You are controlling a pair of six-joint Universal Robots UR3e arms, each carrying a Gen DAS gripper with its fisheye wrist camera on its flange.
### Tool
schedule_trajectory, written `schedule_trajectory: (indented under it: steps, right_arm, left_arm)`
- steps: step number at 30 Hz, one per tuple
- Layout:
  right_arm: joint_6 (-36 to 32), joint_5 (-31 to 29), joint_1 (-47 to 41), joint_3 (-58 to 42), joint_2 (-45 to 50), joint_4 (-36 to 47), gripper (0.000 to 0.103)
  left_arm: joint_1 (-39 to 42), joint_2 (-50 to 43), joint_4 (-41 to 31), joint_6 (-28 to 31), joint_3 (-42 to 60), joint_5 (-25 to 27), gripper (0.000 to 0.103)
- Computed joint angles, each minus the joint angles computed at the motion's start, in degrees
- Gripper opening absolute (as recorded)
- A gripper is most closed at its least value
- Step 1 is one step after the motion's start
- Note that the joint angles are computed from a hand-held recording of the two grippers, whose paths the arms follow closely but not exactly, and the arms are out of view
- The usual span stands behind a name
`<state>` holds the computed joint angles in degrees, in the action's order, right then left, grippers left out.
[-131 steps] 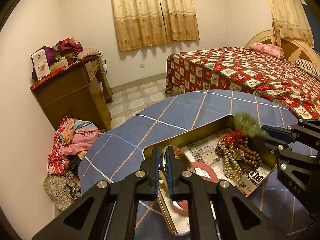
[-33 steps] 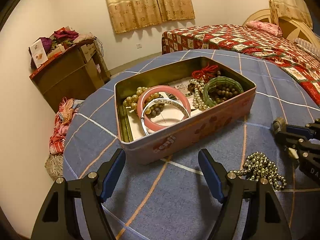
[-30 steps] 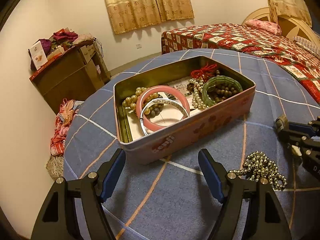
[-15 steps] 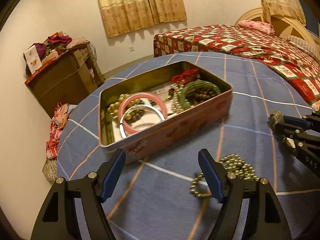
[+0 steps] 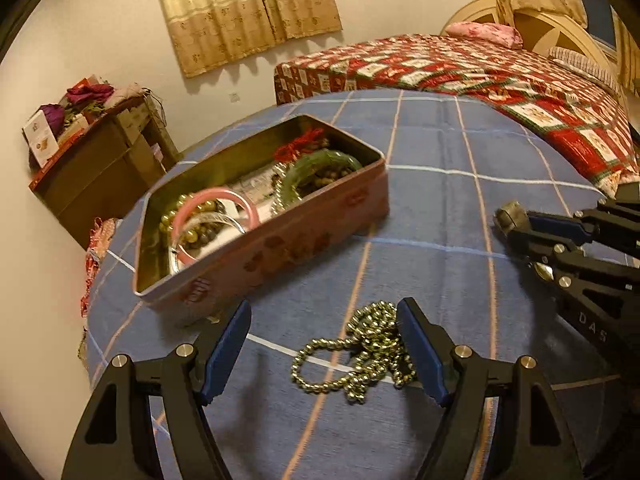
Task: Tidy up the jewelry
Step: 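Grasp the wristwatch with the right tool while the left tool grasps the gold bead chain, then carry the watch and gold bead chain into the tin and open both tools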
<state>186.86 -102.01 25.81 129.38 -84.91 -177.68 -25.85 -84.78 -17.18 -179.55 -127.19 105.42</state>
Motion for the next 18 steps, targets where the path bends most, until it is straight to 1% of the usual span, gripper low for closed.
schedule_trajectory:
  steps: [6, 7, 8, 9, 10, 11, 18]
  right_arm:
    - [-0.1, -0.1, 0.3, 0.2, 0.3, -0.7, 0.018]
    - [-0.1, -0.2, 0.5, 0.1, 0.5, -0.8, 0.018]
    - [-0.1, -0.3, 0.8, 0.0, 0.6, -0.9, 0.018]
    - [-0.1, -0.3, 1.0, -0.1, 0.7, -1.1, 0.018]
    - [-0.1, -0.4, 1.3, -0.2, 0.8, -1.3, 0.018]
    - [0.0, -0.6, 1.6, -0.3, 1.0, -1.5, 0.018]
    - [0.2, -2.4, 4.2, -1.1, 1.0, -2.8, 0.018]
  left_arm:
    - [1.1, 0.7, 1.2, 1.7, -1.9, -2.4, 0.074]
    - [1.7, 1.4, 1.3, 2.0, -2.4, -3.4, 0.059]
    - [2.9, 2.5, 0.7, 2.8, -3.1, -5.8, 0.039]
    - [3.7, 3.1, 0.9, 3.2, -3.7, -7.4, 0.033]
    - [4.0, 3.5, 0.5, 3.5, -3.8, -8.1, 0.023]
    - [4.6, 4.3, 0.1, 4.2, -4.2, -9.5, 0.014]
    - [7.6, 8.6, 0.3, 5.2, -7.2, -12.7, 0.014]
